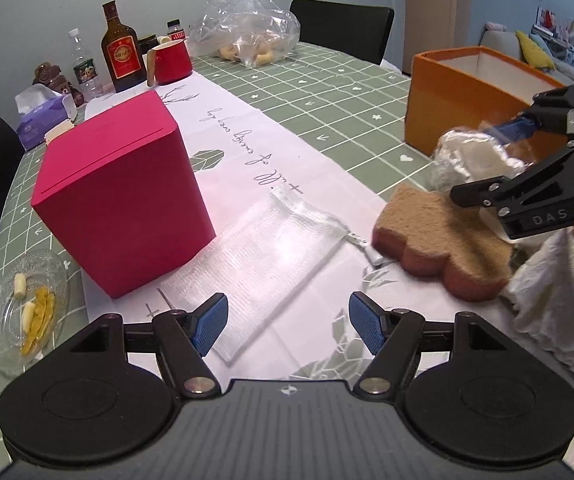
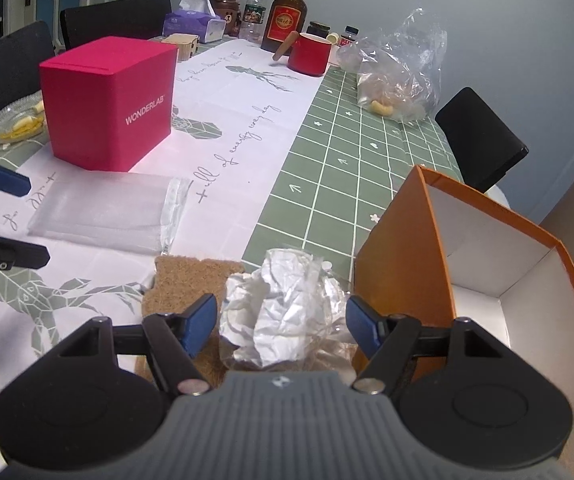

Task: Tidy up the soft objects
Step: 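Withdraw both tools from the box and move the right tool toward the foil-wrapped item, then grasp the foil-wrapped item with the right tool while the left tool grasps the white mesh bag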

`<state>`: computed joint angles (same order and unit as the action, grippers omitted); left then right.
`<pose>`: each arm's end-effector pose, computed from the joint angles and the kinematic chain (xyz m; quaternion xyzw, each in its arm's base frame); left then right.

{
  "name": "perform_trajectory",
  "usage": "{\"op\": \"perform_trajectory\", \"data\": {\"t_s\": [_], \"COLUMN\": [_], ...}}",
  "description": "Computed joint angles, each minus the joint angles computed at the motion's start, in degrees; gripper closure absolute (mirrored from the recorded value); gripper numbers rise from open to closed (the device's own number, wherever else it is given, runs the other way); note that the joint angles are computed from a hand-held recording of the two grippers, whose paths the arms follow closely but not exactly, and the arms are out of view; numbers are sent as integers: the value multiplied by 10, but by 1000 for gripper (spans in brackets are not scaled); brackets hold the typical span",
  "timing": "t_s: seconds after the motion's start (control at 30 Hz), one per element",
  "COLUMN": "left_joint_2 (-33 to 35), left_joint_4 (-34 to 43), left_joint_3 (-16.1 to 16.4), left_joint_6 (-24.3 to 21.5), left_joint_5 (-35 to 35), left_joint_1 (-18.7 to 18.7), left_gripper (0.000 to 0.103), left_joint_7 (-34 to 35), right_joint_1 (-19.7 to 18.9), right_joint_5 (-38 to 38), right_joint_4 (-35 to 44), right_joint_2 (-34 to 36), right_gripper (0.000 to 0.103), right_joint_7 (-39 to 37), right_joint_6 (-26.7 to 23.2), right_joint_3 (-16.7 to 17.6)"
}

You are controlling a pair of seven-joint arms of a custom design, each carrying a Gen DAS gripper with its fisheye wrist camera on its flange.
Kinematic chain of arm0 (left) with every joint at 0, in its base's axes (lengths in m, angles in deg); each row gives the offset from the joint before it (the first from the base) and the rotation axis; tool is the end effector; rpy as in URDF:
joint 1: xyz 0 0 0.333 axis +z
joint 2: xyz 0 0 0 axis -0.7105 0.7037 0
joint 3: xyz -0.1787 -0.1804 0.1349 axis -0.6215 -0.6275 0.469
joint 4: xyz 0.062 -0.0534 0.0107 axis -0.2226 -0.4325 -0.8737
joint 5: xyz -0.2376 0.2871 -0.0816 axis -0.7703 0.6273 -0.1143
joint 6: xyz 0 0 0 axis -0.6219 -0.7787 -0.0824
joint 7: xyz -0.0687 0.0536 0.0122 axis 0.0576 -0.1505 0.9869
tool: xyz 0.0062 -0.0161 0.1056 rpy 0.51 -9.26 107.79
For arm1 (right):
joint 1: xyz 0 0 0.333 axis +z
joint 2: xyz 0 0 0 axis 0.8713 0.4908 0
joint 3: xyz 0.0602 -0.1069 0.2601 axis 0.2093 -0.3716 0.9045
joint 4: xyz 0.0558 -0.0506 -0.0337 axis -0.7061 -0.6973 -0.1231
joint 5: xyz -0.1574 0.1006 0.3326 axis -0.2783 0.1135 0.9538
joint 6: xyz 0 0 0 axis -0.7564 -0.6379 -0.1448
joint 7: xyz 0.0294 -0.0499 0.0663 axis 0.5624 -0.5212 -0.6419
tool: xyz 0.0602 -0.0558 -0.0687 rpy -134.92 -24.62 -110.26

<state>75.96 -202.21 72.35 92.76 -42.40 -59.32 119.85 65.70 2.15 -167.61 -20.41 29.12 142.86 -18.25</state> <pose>0.5735 -0.2580 0.4043 -0.4602 0.8167 -0.2687 0.2213 0.5746 0.0400 0.4103 -0.7607 0.5250 -0.3010 0.2346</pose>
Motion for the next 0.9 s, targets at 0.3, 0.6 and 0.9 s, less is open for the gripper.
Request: {"op": "perform_trajectory", "data": {"t_s": [0.3, 0.6, 0.9], "left_joint_2": [43, 77, 91], "left_joint_4": [32, 69, 80], "left_joint_3": [-2, 11, 11], "left_joint_6": [9, -17, -4], "left_joint_5": [-6, -16, -29], "left_joint_1": [6, 3, 11], "left_gripper": [22, 21, 21], "left_joint_7": [59, 52, 34], "right_joint_1": [20, 70, 83], "right_joint_5": [-60, -187, -248], "right_joint_4": [14, 23, 30], "right_joint_2": [26, 41, 47], "right_gripper": [32, 32, 33], "right_joint_7": [53, 163, 216], "right_joint_6": [16, 35, 42], "right_joint_3": [-26, -93, -115]}}
